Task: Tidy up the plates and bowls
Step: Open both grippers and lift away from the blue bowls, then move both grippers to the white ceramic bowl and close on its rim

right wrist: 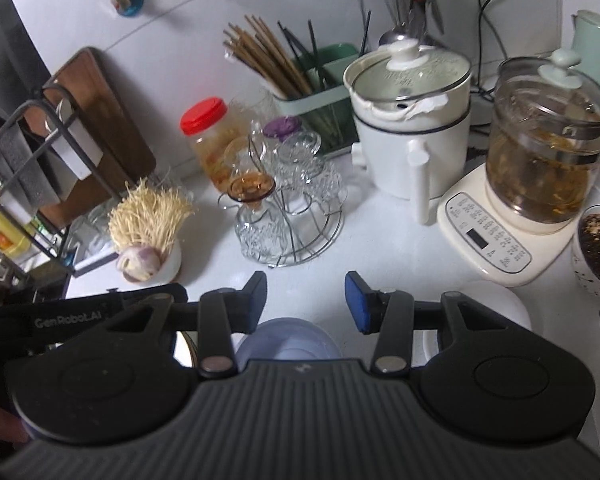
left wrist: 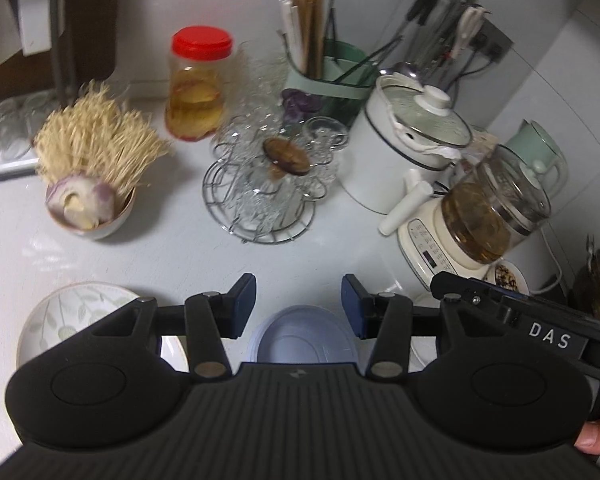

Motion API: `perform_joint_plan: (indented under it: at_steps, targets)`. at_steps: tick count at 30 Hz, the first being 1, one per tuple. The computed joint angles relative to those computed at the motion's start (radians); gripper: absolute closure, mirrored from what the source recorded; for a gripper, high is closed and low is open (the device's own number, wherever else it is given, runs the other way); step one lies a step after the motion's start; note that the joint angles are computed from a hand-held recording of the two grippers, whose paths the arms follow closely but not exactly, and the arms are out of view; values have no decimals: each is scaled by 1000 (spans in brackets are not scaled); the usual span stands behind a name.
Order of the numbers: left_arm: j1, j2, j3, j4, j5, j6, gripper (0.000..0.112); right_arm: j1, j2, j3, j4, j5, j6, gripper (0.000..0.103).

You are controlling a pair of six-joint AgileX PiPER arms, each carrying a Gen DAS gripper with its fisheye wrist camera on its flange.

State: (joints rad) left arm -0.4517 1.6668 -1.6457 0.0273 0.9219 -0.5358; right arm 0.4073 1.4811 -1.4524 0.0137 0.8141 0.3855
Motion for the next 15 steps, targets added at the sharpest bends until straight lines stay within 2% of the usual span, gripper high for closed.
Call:
perform_joint_plan:
  at_steps: [5,9,11,13,15]
  targets:
    - [-24,-5,1,7,-14,8,59,-3,-57,58,-36,-38,53,57]
    - [-72,3,-7,52,-27,-44,59,-46,-107,110,-5,-75,6,57]
    - [-94,30,-57,61,19,-77,59,-66,-119,114,-5,-61,-9,56]
    - [-116,35,-79,56,23,-85,59,-109,-145,132,56,-64,-60,57]
    - [-153,50,-104,104,44,-108,59,-123,-170,148,41,-64,-63,57]
